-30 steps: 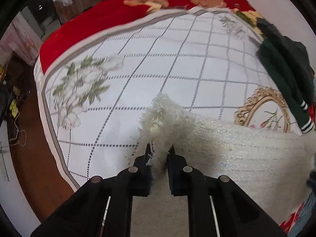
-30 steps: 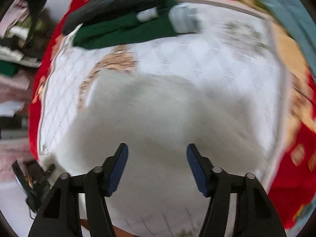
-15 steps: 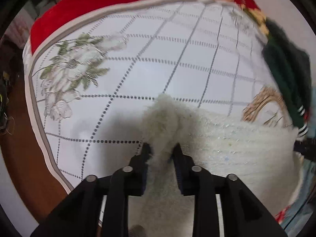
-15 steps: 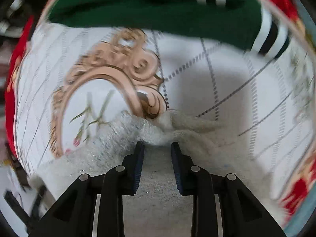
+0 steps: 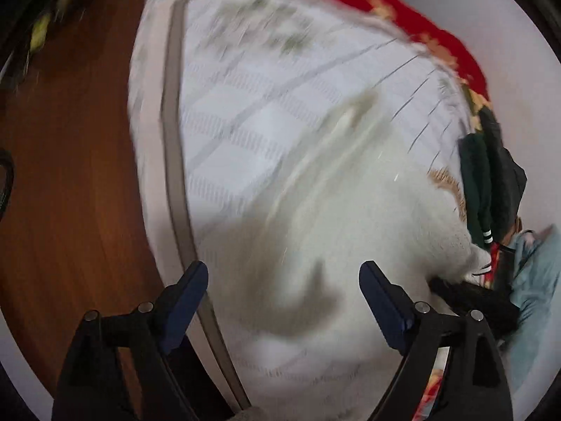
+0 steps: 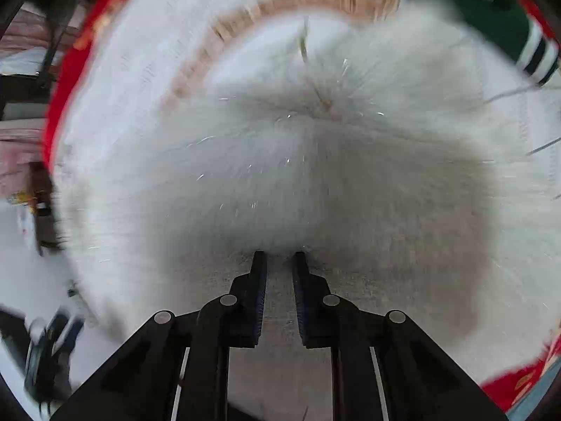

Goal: Fold large clothes

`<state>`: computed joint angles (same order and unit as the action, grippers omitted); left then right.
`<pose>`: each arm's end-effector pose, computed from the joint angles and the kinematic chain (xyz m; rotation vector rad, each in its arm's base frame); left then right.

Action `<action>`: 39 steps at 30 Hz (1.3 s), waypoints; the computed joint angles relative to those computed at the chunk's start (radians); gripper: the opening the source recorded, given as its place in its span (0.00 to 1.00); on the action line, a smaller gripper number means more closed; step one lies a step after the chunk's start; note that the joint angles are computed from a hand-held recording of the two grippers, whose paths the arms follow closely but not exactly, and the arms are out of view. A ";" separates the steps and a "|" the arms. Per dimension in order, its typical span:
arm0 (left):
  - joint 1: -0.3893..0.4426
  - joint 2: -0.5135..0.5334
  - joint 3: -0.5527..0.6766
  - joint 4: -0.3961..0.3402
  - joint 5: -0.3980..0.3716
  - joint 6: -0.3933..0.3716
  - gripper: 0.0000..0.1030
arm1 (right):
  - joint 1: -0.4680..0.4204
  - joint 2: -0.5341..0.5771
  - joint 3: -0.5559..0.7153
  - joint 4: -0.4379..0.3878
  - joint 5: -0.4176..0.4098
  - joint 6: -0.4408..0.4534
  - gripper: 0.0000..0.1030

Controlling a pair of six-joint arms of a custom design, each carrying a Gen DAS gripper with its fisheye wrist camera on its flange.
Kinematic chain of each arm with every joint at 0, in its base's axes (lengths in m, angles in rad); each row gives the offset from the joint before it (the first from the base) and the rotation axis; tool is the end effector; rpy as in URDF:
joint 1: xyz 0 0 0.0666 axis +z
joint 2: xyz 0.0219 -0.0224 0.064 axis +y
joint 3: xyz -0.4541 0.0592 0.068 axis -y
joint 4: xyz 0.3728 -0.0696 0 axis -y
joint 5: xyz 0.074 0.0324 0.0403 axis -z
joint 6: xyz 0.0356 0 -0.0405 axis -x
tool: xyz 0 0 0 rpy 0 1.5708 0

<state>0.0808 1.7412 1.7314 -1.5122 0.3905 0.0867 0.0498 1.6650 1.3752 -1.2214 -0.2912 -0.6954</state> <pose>0.5431 0.0300 0.4561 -0.2394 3.0266 -0.6006 0.4947 0.0345 0.3618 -0.9573 -2.9041 -0.4508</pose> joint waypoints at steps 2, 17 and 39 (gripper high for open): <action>0.006 -0.028 -0.070 0.014 0.046 0.066 0.85 | -0.019 -0.005 -0.053 0.087 -0.035 -0.065 0.14; -0.097 -0.089 -0.173 0.446 -0.046 0.330 0.21 | -0.117 -0.142 -0.104 0.056 -0.250 -0.137 0.34; -0.099 0.021 -0.080 0.540 -0.032 0.255 0.20 | -0.132 -0.296 -0.145 -0.045 -0.115 -0.051 0.56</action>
<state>-0.0185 1.7621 1.6514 -0.9720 0.3590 0.3419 -0.0823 1.3690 1.2305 -1.2661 -0.4059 -0.7463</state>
